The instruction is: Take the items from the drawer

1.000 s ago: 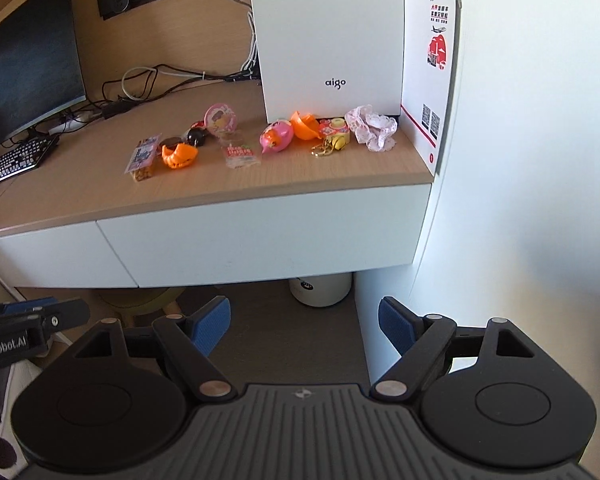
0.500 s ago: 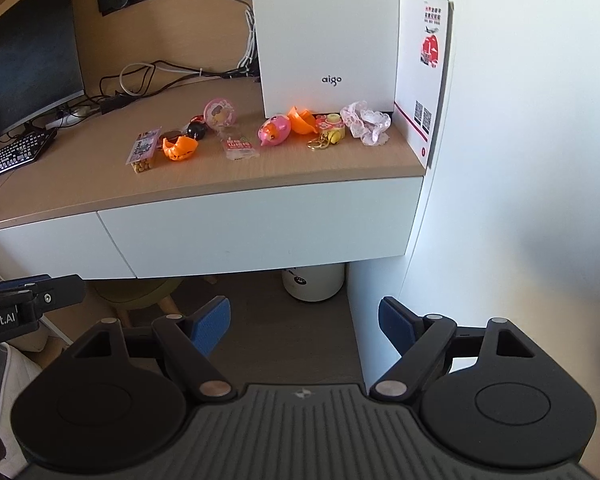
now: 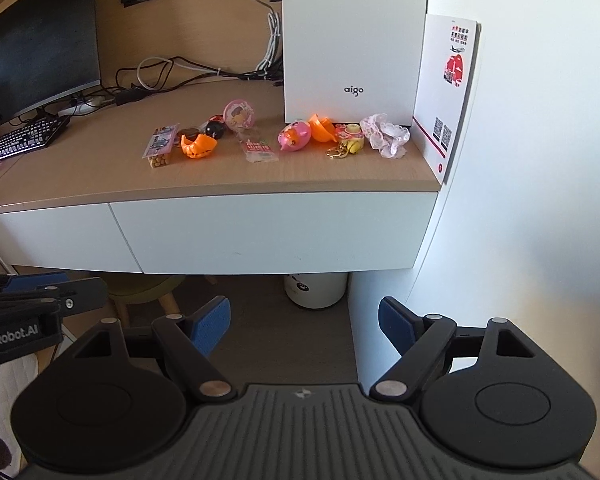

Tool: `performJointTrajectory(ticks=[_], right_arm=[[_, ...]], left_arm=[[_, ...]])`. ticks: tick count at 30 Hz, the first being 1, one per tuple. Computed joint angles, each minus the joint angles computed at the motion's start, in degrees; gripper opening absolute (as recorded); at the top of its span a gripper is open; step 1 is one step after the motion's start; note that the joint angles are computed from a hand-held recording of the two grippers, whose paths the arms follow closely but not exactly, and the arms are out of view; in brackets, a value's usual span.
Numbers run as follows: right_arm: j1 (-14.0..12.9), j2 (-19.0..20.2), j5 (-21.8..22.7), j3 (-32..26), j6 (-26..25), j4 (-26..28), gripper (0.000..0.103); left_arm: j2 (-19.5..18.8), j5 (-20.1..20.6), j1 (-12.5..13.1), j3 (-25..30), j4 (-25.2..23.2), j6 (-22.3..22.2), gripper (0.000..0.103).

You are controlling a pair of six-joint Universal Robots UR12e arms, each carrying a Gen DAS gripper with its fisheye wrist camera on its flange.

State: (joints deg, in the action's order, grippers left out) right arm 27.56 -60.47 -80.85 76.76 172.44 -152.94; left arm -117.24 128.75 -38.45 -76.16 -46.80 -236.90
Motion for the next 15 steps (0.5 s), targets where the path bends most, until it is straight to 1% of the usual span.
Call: performJointTrajectory(ticks=[7,15], right_arm=[[-0.2,0.1,0.8,-0.2,0.6,0.3,0.082],[-0.3,0.2,1.6,-0.3,0.0,0.8,0.082]], left_arm=[[-0.2,-0.4,0.1,0.2,0.0,0.1,0.042],[-0.4,-1.0,0.1,0.4,-0.3,-0.3,0.042]])
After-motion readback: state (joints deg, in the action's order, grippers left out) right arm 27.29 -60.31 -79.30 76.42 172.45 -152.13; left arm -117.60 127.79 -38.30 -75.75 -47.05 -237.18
